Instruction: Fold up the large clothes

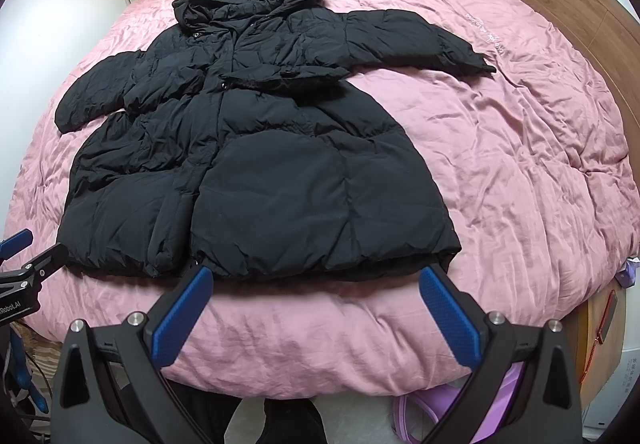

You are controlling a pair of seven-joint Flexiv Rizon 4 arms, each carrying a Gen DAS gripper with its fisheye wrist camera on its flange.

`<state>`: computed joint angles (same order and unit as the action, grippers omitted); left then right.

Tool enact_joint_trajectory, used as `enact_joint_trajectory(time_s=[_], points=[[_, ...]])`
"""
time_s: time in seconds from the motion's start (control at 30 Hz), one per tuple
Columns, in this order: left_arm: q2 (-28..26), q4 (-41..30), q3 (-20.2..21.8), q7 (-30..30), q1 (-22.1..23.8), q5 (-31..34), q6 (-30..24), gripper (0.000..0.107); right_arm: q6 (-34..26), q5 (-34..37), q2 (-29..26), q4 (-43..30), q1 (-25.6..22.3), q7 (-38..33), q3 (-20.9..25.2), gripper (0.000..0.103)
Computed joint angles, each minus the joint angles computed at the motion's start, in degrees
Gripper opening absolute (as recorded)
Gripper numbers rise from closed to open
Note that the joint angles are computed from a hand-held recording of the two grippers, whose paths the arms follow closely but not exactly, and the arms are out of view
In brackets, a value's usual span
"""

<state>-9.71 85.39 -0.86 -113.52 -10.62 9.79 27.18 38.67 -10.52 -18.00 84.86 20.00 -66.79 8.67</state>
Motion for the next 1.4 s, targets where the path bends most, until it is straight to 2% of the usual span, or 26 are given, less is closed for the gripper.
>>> enact_joint_trajectory(time_s=[0.93, 1.1, 1.4], points=[[-1.5, -1.9, 0.6, 5.2, 2.1, -3.3, -1.7, 0.101, -0.3, -0.8, -0.1, -0.3, 0.1, 1.6, -0.4, 0.103], [-3.0, -6.4, 1.8, 7.0, 4.0, -2.3, -2.4, 0.101, -0.9, -2.4, -1.7, -3.9, 0.5, 3.8, -1.5, 0.103], [-6.3, -13.2, 3.5, 10.5, 9.4, -6.2, -0.1, 0.101, -2.1, -5.8, -7.1, -15.8, 0.9, 8.3, -4.5, 0.103]])
